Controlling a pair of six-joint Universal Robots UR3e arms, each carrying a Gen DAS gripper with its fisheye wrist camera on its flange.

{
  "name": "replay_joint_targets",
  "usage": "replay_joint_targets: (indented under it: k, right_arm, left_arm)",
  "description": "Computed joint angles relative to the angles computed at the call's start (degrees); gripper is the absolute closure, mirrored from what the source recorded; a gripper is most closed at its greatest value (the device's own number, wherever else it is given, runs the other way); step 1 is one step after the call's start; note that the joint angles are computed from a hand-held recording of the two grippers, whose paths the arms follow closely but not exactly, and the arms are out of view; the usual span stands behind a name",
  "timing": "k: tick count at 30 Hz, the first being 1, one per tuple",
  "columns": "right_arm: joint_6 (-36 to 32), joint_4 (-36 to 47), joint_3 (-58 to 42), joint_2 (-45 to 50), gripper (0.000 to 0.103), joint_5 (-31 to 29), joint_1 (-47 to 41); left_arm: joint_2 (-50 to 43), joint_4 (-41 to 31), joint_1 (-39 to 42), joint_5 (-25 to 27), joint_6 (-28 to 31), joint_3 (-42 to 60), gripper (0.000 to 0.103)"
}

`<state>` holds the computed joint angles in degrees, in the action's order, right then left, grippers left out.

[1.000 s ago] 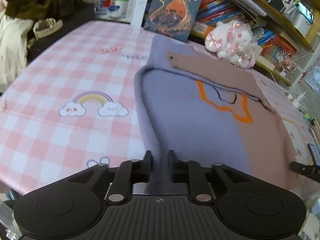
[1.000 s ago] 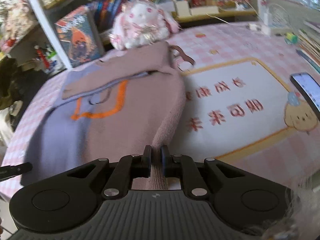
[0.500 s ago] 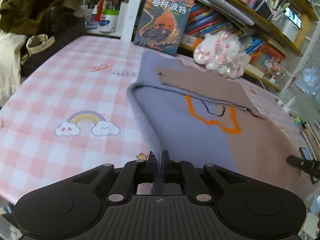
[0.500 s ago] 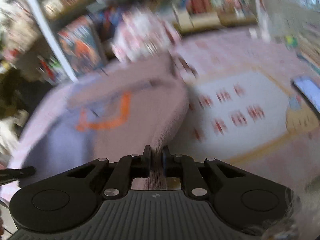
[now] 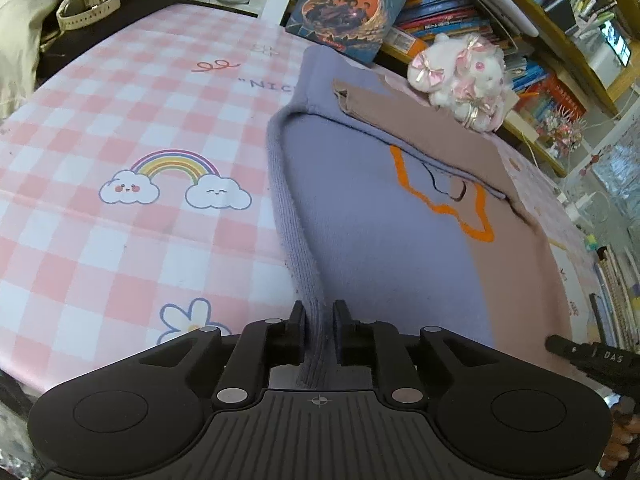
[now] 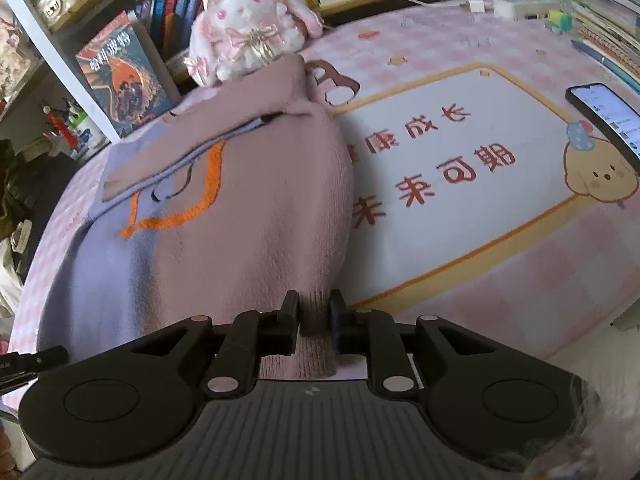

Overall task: Fold clothes
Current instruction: 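Lift both side edges and fold them toward the sweater center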

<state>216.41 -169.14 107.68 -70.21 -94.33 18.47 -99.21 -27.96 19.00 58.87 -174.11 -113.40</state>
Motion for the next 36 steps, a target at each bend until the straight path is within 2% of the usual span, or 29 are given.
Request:
replay_joint_targets:
  k: [1,2,3,14,22,30,36]
  right_arm:
    - [-0.2,0.1,-0.2,0.1,0.087,0.0,0.0]
    - [-0.3,0.3,-0.2,0.0,0.092,0.3,-0.2]
    - [-0.4,0.3,0.0,-0.2,0.092,0.6,-0.5]
    - [0.6,-3.1,9.2,-8.8,0.094,6.2,-4.7]
    - [0.1,-3.2,18.4,-18.1,0.094,11.8,-8.8]
    - [-3.1,0.6,28.2,-29.4,0.094,18.4,-14.4]
    - [-6.6,8.0,34.5,-39.8,0.094,25.2,-20.2]
  left_arm:
    - [-0.1,0.4,0.1,-0.1,-0.2,-0.2,0.092]
    - [-0.2,0.8,0.2,-0.2,-0.4,-0.3,0.098]
    - [-0.1,0.9,0.5,-0.5,-0.6,-0.7,0.099]
    - [8.0,0.0,4.0,-4.9,-2.7,-8.4,0.099]
    - [18.5,-1.5,6.3,-6.8,-3.5,-17.6,0.099]
    - [31.7,-9.2,9.4,-7.7,-2.6,-25.8,0.099]
    - [39.5,-16.5,12.2,-8.6,-2.1,-29.1,0.099]
